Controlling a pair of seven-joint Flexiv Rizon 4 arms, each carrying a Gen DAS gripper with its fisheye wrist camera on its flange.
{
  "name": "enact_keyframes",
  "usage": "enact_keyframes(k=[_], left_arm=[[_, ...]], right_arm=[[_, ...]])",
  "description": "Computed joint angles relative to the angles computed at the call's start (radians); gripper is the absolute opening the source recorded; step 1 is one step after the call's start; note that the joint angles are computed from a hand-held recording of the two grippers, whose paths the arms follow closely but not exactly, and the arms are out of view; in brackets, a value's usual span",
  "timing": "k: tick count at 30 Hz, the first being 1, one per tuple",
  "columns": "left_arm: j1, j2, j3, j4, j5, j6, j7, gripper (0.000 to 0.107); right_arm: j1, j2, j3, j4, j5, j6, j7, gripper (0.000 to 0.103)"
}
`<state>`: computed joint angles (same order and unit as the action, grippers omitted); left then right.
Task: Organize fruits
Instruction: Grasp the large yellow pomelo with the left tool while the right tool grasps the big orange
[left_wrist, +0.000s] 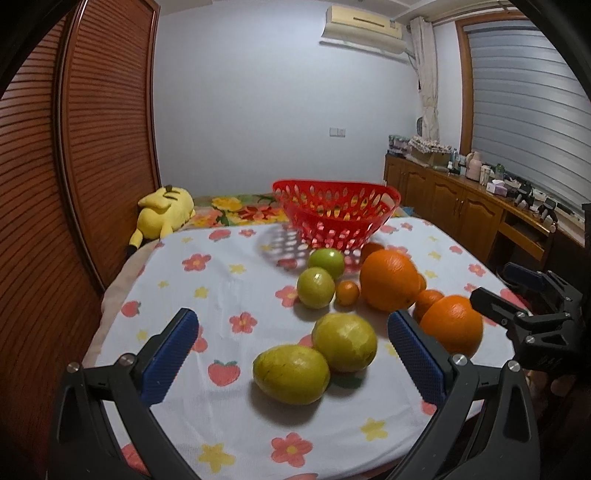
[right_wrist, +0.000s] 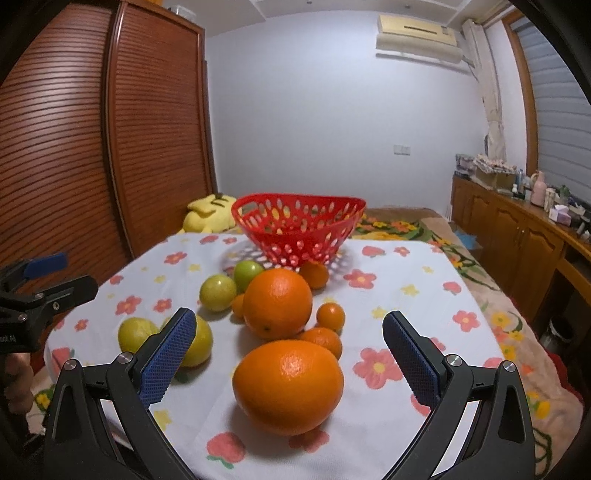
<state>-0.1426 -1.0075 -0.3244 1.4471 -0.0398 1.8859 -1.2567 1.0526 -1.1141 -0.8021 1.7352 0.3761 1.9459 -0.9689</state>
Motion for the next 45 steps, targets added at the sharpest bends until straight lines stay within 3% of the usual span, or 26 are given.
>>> enact_keyframes(k=[13, 24, 33, 38, 45], left_arm=[[0.016, -0.052, -0.015, -0.063, -0.048, -0.154, 0.071, 0.103], [0.095, -0.080, -0.146, -0.059, -0.113, -0.268, 0.196, 0.092], [0.063, -0.086, -0.120, -0.088, -0.186, -0.340, 0.263, 0.090], [0.058, -0.090, -0.119, -0.092, -0.212, -0.347, 0.291, 0.079], [0.014, -0.096, -0.050, -0.132, -0.250, -0.390, 0.272, 0.076]], right_arm=[[-0.112, 0.032, 0.127, -0.026, -0.095, -0.035, -0.013, 0.103], [-0.184, 0.056, 0.212, -0.037, -0.161, -0.043, -0.022, 0.103], [-0.227, 0.065, 0.263, -0.055, -0.206, -0.057, -0.036, 0.103], [-0.249, 0.069, 0.291, -0.059, -0.221, -0.058, -0.038, 0.103], [-0.285, 0.076, 0.339, -0.066, -0.238, -0.051, -0.046, 0.103]])
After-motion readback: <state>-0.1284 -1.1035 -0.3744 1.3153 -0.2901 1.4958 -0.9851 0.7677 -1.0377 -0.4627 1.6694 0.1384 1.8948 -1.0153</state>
